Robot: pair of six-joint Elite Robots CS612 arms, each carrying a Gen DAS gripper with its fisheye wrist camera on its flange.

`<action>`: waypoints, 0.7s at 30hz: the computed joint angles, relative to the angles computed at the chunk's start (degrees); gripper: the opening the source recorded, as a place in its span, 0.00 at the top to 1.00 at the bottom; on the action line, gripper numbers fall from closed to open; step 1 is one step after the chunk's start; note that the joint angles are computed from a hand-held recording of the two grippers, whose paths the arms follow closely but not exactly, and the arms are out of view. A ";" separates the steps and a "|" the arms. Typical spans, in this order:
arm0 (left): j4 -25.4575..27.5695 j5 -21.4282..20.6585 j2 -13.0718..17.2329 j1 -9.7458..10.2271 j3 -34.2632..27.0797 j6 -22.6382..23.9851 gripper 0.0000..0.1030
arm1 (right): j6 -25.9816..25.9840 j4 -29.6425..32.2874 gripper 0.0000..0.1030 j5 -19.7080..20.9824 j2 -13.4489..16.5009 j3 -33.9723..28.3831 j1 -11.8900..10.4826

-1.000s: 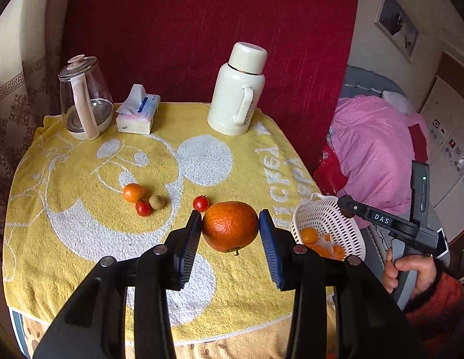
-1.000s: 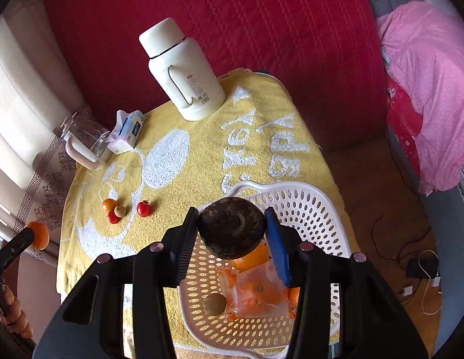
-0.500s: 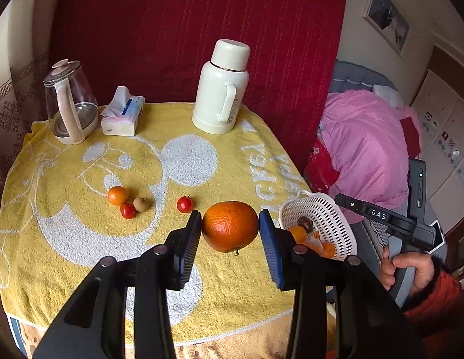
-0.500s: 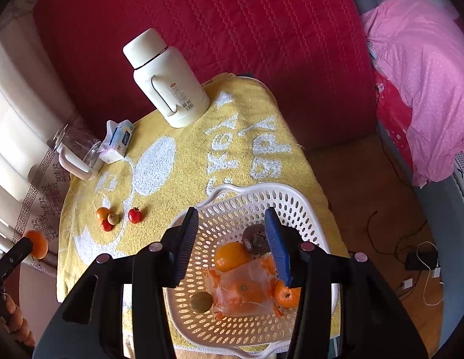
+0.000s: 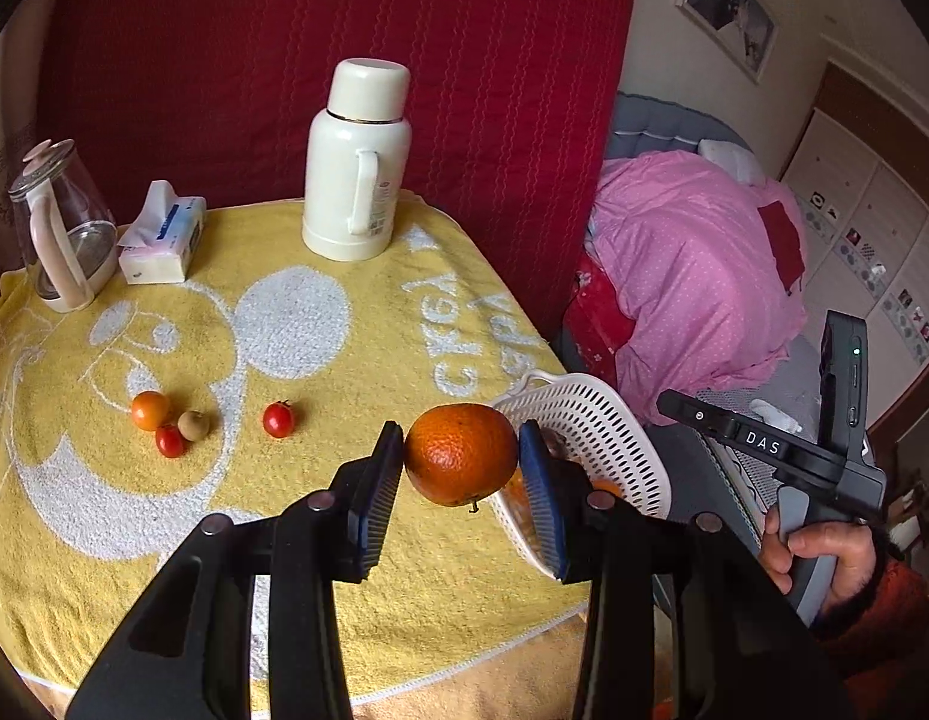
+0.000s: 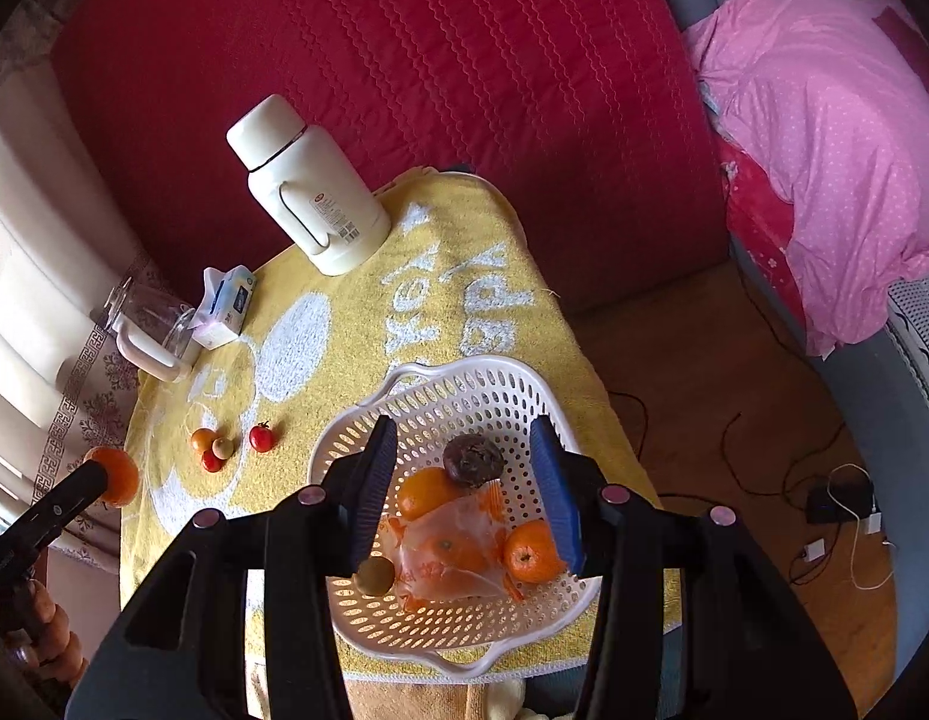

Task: Organize fruits
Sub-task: 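Lower the orange into the white basket and open the left gripper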

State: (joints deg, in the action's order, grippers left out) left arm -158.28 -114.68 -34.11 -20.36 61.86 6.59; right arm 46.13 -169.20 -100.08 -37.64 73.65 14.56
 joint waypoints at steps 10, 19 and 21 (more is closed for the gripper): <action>3.05 -2.06 1.34 -2.01 -2.00 3.47 0.61 | 1.51 -2.07 0.54 -1.34 -2.26 4.22 -0.36; 5.03 -2.38 2.58 -3.18 -3.94 5.16 0.56 | 2.92 -2.81 0.54 -1.81 -3.09 6.11 -0.59; 3.68 -1.83 2.66 -3.18 -3.84 4.30 0.38 | 3.11 -2.68 0.54 -1.66 -3.00 5.98 -0.62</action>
